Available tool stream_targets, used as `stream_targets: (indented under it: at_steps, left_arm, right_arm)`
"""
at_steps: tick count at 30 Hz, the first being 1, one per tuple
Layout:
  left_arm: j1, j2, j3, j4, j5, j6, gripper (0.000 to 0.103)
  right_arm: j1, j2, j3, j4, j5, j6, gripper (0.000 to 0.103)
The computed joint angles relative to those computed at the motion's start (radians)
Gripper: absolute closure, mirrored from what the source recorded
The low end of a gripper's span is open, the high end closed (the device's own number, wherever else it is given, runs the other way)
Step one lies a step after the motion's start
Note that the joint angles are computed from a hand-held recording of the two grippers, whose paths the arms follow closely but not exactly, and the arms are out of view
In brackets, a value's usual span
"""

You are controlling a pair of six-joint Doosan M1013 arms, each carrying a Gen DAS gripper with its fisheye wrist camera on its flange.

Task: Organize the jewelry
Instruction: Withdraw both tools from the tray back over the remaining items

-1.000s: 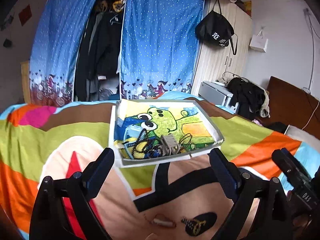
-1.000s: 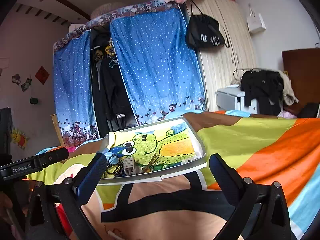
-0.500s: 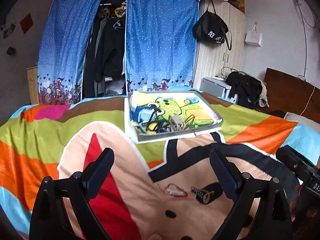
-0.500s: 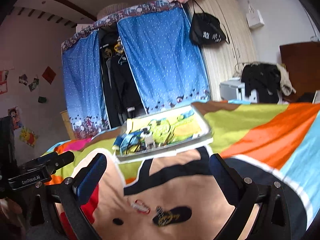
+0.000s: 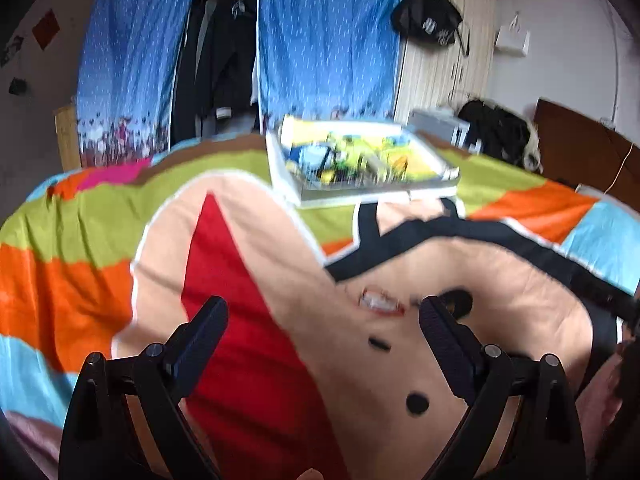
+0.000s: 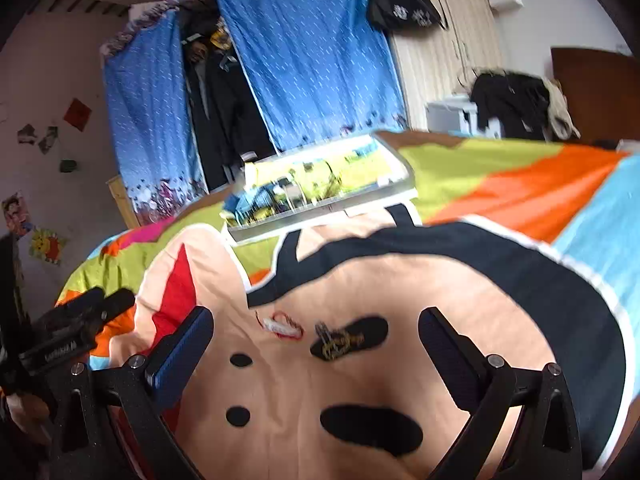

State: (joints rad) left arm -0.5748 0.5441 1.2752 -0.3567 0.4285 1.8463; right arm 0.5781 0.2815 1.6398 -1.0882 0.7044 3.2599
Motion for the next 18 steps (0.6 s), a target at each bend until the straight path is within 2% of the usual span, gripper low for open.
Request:
stream_targets:
  at_steps: [9, 18]
  left_arm:
    - [0.002, 0.048, -0.084, 0.060, 0.217, -0.050, 0.010]
    - [0.010, 0.095, -0.160, 0.039, 0.364, -0.052, 0.010]
  right_arm:
    - [-0.030, -0.001, 0.000, 0.217, -0.042, -0.102, 0.000]
    - [-0.090, 0.016, -0.014, 0.527, -0.089, -0.313, 0.000]
